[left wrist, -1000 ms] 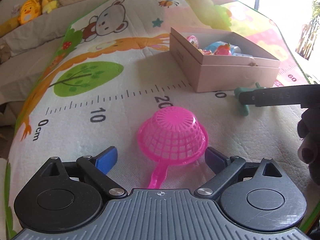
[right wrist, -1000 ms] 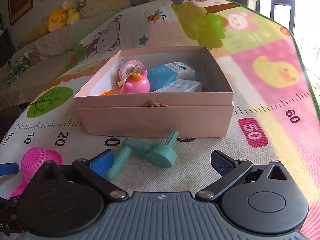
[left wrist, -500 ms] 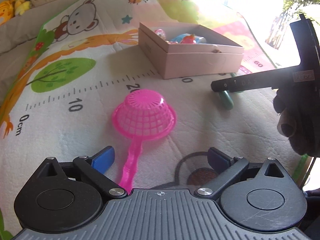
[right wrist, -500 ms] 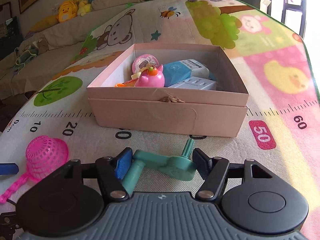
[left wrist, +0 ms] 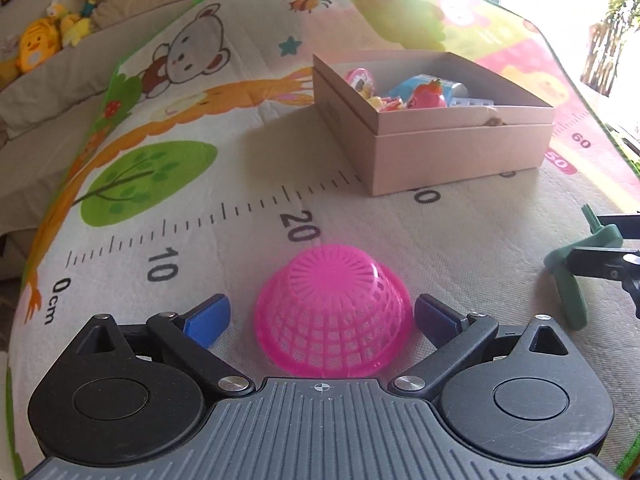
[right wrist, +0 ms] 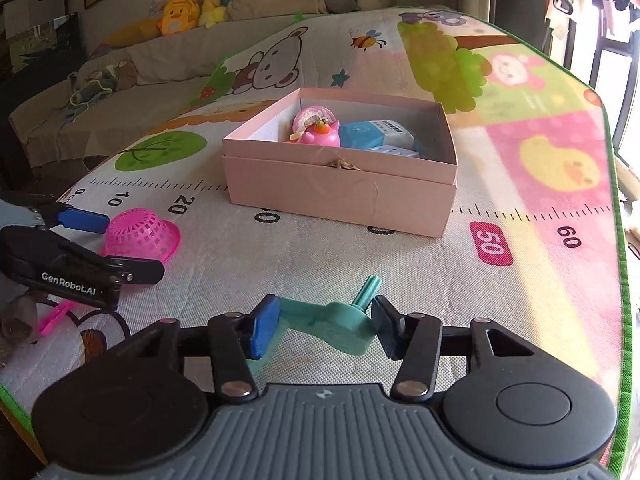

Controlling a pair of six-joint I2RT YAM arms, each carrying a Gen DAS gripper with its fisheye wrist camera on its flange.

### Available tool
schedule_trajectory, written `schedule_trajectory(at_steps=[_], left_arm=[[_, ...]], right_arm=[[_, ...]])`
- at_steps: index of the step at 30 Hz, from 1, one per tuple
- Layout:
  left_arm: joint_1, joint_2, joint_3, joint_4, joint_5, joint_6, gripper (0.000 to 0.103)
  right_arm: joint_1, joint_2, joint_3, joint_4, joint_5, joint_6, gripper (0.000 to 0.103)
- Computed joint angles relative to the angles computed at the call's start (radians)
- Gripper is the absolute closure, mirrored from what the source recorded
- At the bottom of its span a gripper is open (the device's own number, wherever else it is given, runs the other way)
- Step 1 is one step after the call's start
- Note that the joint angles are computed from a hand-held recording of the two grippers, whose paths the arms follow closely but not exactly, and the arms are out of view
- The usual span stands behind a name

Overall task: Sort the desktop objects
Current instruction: 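Carry the teal toy and pink strainer net toward the pink box with both tools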

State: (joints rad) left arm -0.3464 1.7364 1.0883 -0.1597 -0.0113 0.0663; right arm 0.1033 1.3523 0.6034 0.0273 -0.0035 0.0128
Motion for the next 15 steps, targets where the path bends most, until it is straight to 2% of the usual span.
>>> schedule_trajectory(at_steps=[2,3,4,6,10,15], left_arm=[[0.001,-0.001,0.002,0.002,0.003,0.000,0.006],[0.003,-0.007,-0.003,0.001,0.013,0.001,0.012],[0.003,-0.012,-0.005,0.000,0.019,0.001,0.014],[-0.005,-0.023,-0.021,0.009,0.006,0.001,0.015],[-0.004,-0.040,-0.036,0.001,0.016,-0.006,0.015],[0.000,-0.049,-0.034,-0.028,0.046,-0.020,0.013]], right_arm=[[-0.008,-0.006,-0.004,-0.006,0.000,0.003,0.051],[-0.011,-0.009,-0.008,-0.003,0.007,0.013,0.040],[-0.012,-0.012,-0.014,0.002,0.011,0.028,0.021],[-0.001,-0.019,-0.047,0.052,0.040,0.077,0.011],[0.062,0.016,-0.066,0.100,0.138,0.120,0.011],[0.105,0.072,-0.030,0.098,0.172,0.176,0.012]])
